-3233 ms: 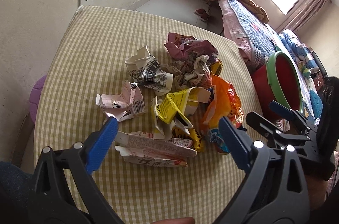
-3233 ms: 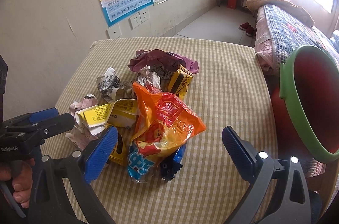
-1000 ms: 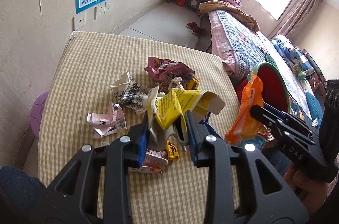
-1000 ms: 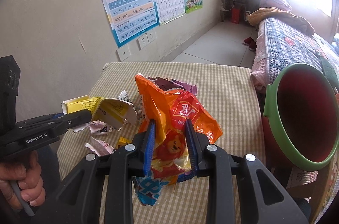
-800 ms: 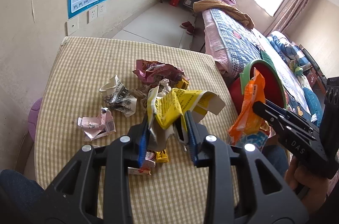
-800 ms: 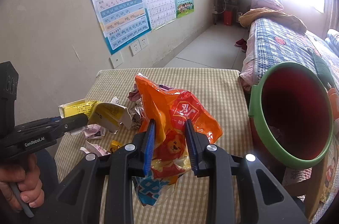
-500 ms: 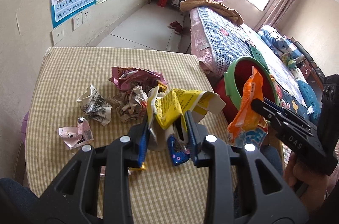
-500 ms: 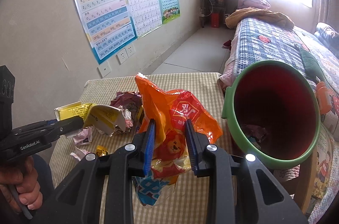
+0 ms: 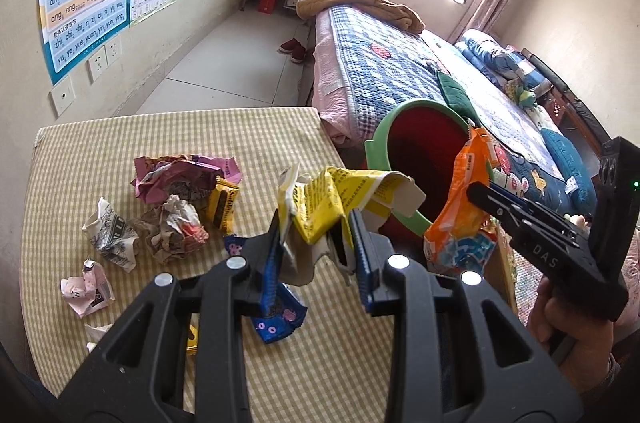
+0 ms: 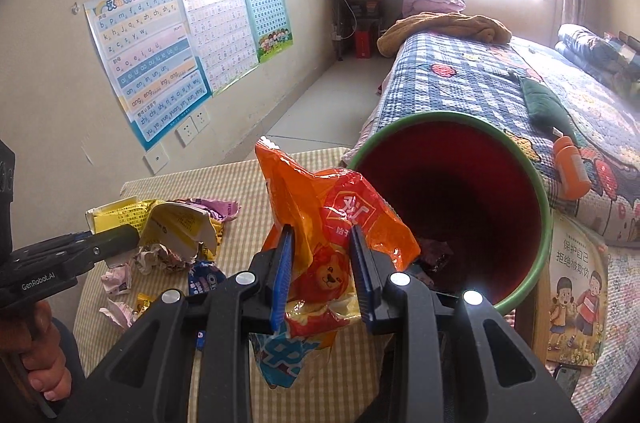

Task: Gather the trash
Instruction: 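Carry the orange bag and yellow wrapper over the red bin with both grippers, then open both grippers to drop the bag and wrapper into the bin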

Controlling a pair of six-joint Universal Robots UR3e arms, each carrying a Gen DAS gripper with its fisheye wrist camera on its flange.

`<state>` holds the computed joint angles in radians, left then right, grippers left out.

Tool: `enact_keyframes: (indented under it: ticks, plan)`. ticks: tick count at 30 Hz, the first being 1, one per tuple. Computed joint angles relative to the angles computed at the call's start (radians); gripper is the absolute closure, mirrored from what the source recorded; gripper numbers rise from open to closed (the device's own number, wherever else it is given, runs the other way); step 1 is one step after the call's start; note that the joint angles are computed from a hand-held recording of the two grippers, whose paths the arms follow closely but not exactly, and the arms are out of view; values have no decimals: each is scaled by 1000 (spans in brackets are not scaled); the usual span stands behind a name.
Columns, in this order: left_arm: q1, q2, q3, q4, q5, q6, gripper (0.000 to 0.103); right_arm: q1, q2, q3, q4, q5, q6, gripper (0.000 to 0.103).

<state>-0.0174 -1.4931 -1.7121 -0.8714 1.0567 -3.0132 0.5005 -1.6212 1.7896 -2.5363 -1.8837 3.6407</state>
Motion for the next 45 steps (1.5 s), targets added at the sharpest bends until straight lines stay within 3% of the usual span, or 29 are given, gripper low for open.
enact_keyframes:
  ticks: [19, 33, 45]
  plan:
    - [-286, -391, 446, 29, 81, -118, 73, -319, -274, 271, -22, 129, -116, 75]
    - [-362, -631, 732, -33, 122, -153, 72, -490, -290, 343, -76, 254, -199, 75]
    - [-401, -789, 958, -115, 128, -161, 70, -561, -270, 366, -106, 291, -228, 73]
